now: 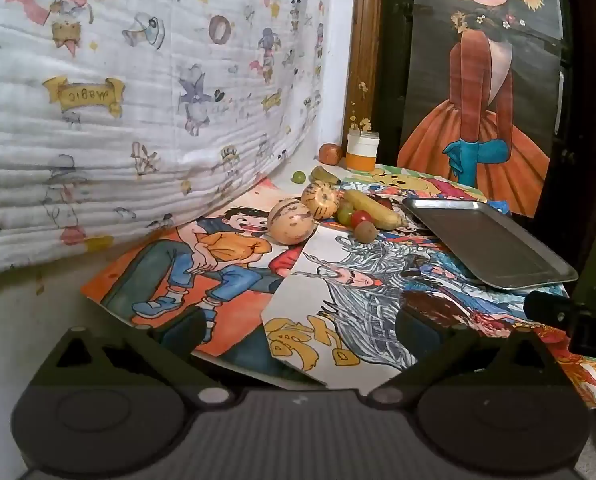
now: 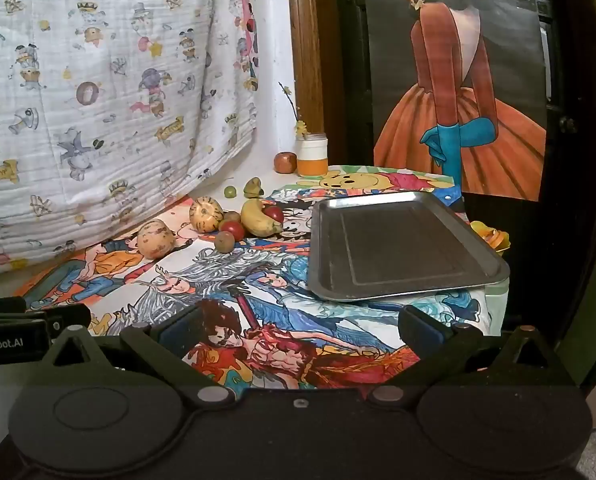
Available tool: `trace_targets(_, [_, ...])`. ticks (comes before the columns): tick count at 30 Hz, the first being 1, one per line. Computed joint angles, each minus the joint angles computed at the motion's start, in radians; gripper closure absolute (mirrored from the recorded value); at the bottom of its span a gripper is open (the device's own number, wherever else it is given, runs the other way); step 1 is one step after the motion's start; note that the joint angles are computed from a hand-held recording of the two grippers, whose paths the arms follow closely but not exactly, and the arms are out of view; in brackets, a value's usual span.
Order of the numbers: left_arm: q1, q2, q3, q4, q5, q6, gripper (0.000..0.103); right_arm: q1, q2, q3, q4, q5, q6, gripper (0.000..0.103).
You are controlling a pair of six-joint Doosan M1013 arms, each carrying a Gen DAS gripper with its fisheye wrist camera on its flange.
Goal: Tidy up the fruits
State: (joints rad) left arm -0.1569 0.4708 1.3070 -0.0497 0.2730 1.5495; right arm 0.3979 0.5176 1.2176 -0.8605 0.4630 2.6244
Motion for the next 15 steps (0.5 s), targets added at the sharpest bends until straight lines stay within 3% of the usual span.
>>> trace_targets(15, [-0.002, 0.001, 0.004, -0.023, -0.006, 0.021, 0.0, 0.0, -0.001, 0.002, -0.002, 0.0, 0.001, 0.0])
